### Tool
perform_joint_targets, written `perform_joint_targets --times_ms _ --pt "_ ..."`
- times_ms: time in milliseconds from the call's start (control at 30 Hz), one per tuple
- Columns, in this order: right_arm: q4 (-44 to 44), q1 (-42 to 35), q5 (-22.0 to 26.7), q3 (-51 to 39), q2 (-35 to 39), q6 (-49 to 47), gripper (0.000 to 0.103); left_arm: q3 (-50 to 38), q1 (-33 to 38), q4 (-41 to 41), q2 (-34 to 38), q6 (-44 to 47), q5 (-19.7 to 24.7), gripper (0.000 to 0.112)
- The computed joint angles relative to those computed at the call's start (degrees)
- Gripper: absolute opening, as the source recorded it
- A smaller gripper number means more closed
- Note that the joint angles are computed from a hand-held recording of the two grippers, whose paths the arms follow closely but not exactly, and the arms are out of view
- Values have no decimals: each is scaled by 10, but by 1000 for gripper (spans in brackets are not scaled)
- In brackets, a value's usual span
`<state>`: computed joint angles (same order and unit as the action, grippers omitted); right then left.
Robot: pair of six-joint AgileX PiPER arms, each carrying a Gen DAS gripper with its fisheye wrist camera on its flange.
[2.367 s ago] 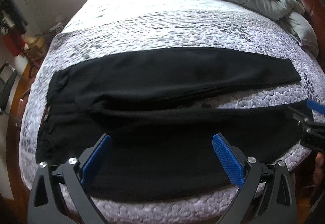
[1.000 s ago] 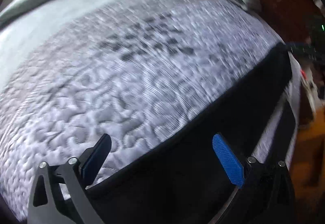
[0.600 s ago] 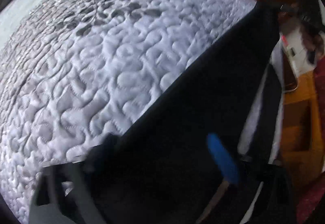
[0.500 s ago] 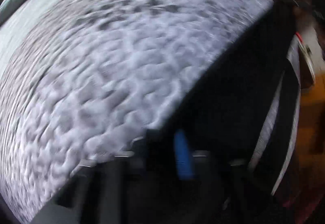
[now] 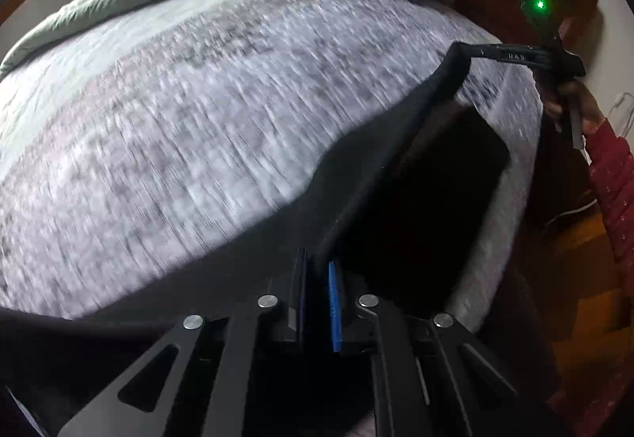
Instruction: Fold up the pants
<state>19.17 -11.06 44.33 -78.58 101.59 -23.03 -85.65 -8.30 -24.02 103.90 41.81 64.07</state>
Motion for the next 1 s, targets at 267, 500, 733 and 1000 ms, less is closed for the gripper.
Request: perform_joint_targets --times_ms 267,500,733,1000 --pt "-69 4 -84 277 -107 73 13 231 -23 7 -57 -18 -151 9" --pt "-27 22 -73 343 -184 119 53 250 -27 -3 -46 -54 -197 10" --pt "141 50 -46 319 -151 76 60 258 -27 1 -51 -61 -204 11" --pt "335 -15 -1 262 -21 36 5 252 -28 6 -59 -73 -189 12"
